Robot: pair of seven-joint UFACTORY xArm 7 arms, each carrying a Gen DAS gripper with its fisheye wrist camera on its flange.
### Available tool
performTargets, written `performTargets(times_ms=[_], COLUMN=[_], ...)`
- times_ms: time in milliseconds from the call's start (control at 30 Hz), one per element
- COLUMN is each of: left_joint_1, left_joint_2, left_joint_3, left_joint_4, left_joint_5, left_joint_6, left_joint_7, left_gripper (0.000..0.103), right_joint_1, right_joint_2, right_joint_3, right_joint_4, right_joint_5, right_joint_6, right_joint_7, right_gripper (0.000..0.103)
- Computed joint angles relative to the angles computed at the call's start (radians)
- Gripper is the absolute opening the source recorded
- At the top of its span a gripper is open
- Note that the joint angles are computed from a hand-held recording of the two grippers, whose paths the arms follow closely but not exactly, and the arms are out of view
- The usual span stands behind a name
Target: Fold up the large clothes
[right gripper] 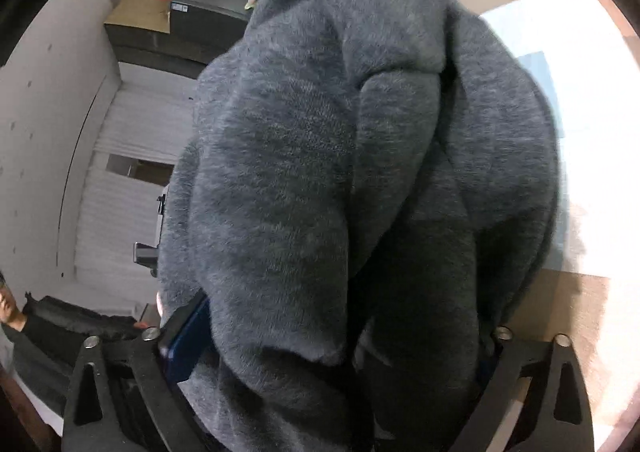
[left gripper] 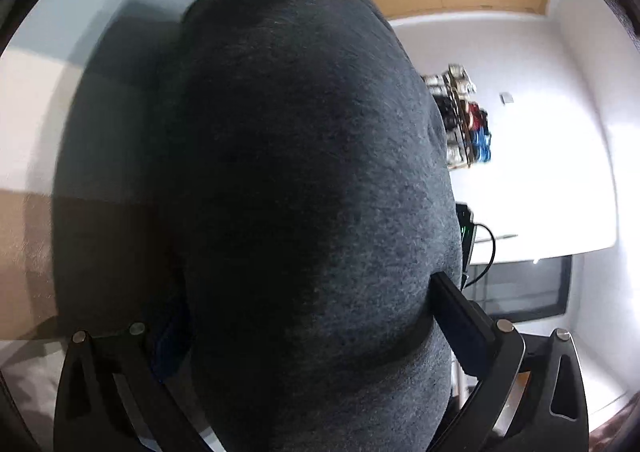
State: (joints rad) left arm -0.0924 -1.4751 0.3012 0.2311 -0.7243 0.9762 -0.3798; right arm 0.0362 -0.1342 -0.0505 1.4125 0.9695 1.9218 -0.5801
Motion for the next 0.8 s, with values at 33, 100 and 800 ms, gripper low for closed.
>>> performTargets(times_ms=[33, 100, 800], left_joint_1=[-0.004, 0.003, 0.007], left_joint_2=[0.011, 0.01, 0.094], left_joint_3=[0.011, 0.012, -0.028], left_joint_4=[0.003, 0.011, 0.037], left_joint_5=[-0.005, 0.007, -0.037], left_joint_6=[-0.005, 0.011, 0.014], left_joint_7=[0.002, -0.001, -0.015], left_gripper=[0.102, 0.102, 0.102], right_joint_1=[-0.012, -0.039, -0.003], right_joint_2=[0.009, 0.045, 0.039], right_joint_3=[-0.011, -0.042, 0.059], right_joint_4=[0.013, 0.056, -0.003], right_joint_5=[0.007, 0.036, -0.171], right_joint_6=[0.016, 0.074, 0.13], right_joint_7=[0.006, 0.015, 0.109], right_gripper=[0.095, 0.097, 0.103])
